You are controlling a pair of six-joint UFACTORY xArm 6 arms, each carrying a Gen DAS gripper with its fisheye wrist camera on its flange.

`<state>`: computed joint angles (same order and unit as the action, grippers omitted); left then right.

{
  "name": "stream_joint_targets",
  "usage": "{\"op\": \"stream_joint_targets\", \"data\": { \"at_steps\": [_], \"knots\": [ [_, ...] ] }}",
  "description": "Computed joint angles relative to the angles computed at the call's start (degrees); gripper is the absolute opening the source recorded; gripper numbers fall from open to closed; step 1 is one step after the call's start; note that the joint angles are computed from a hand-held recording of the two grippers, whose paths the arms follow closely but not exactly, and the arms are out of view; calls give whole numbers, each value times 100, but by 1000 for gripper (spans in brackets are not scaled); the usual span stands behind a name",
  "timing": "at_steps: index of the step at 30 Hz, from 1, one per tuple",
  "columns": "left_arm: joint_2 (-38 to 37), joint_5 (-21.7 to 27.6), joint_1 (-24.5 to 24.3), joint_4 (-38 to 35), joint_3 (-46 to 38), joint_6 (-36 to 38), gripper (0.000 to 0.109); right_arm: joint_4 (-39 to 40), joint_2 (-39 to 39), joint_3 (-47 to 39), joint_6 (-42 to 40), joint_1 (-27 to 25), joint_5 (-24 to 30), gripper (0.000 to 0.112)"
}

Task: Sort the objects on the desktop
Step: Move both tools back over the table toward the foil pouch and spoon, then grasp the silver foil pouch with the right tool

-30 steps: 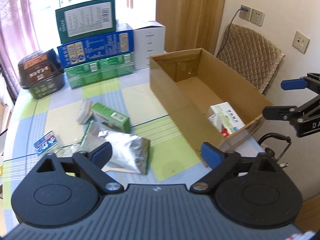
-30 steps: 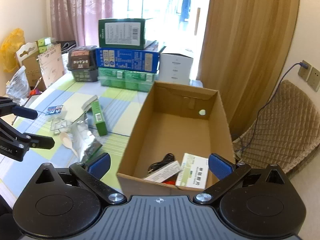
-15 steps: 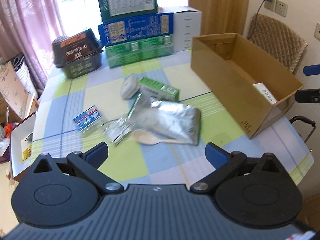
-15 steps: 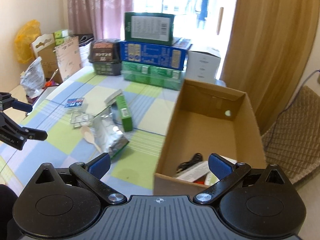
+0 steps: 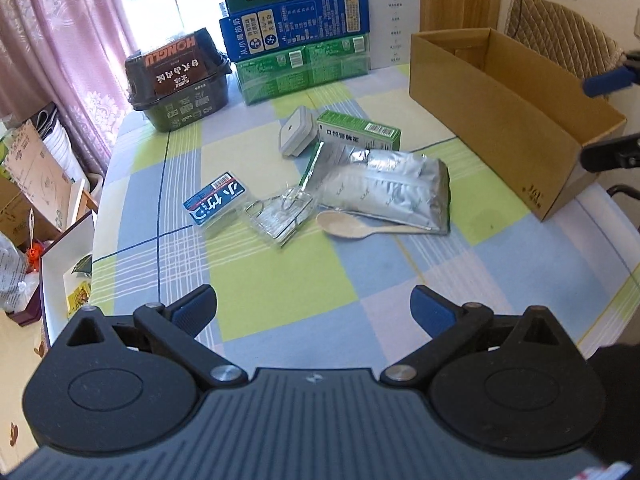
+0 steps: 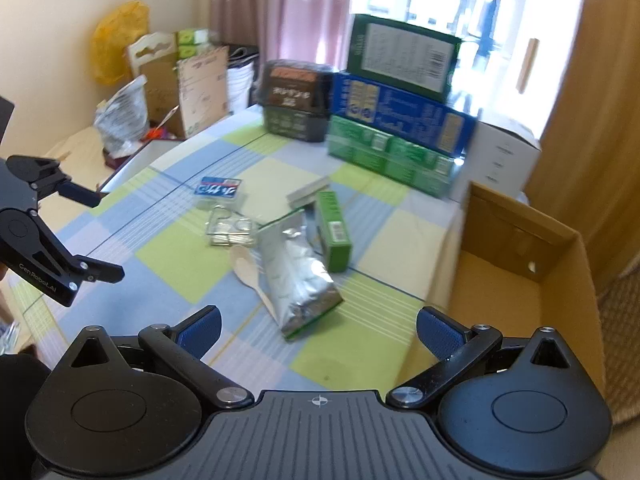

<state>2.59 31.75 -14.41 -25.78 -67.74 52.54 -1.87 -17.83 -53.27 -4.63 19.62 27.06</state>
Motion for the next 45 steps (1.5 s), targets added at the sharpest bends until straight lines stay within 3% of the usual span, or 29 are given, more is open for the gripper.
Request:
{"op": "stream_joint_targets", "data": {
  "at_steps": [13, 20, 28, 40, 45],
  "knots": [
    [871, 594, 47, -853, -789, 1958, 96, 322, 1548, -1214, -1184, 219, 414, 97],
    [1658, 1100, 54, -736, -1653, 2688, 82, 437, 2567, -2245, -1858, 151, 1063, 87],
    [2516, 1799, 44, -849, -2775, 3686, 76, 449, 3700, -3538, -2467, 52, 1774, 84],
    [3750, 2550, -166, -319, -4450, 3992, 74, 520, 4867, -5071, -3103, -34, 2940, 77],
    [4323, 3076, -185, -143, -5363, 3912, 71, 598, 5079, -5331, -3215, -81, 3204, 65]
  ]
}}
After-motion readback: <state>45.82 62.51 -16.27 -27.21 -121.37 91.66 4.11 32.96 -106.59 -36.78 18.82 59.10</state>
